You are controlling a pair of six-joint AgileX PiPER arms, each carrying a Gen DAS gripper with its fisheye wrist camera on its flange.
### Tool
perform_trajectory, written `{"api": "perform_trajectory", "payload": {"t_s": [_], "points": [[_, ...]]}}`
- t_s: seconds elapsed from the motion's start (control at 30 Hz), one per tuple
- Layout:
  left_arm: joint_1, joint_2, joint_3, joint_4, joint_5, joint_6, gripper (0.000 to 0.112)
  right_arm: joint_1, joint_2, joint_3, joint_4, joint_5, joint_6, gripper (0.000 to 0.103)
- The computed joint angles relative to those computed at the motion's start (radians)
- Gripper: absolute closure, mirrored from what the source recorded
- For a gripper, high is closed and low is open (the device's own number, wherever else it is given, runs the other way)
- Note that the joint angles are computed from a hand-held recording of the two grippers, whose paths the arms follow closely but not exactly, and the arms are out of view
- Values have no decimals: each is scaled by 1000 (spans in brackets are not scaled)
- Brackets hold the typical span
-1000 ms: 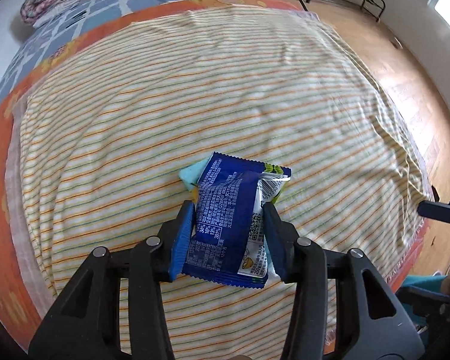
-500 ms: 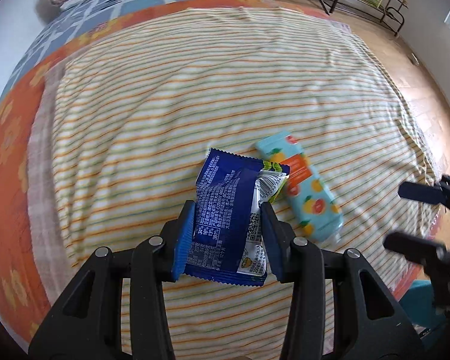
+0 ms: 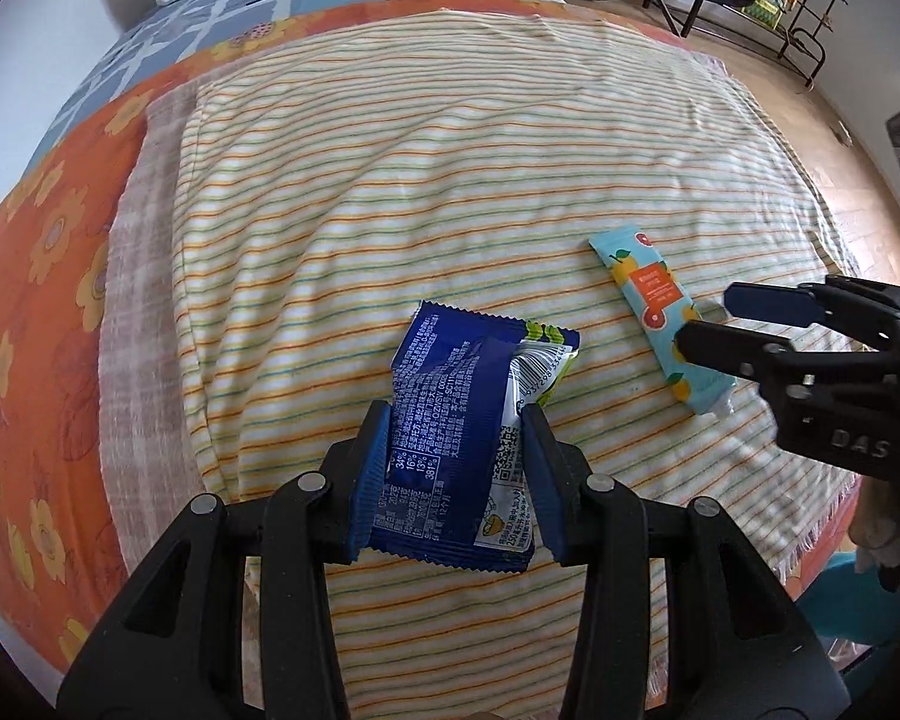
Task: Collect trash
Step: 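Grasp the blue snack packet with the left tool while the right tool grasps the lotion tube, then carry the packet and tube over the blue basket and open both tools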
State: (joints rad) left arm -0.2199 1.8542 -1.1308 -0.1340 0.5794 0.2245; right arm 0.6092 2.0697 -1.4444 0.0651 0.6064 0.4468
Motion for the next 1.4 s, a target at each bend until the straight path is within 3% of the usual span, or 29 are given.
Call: {"api": "perform_trajectory", "payload": {"t_s": [0.33,0.4,0.47,0.93,1.4], "points": [[25,-29,39,0,-7,14,68,77,98,-168,-187,154,114,52],[29,-35,46,-1,-9,17,68,86,110,-189,-216,180,124,56],[33,-41,55,-3,-10,24,68,94,114,-199,-239,195,127,66],[-17,-148,133,21,-17,-21,68,82,-54,21,-230,69,153,67],[-138,-408,305,83,2,-143,68,191,-319,254,-406,72,341,66]]}}
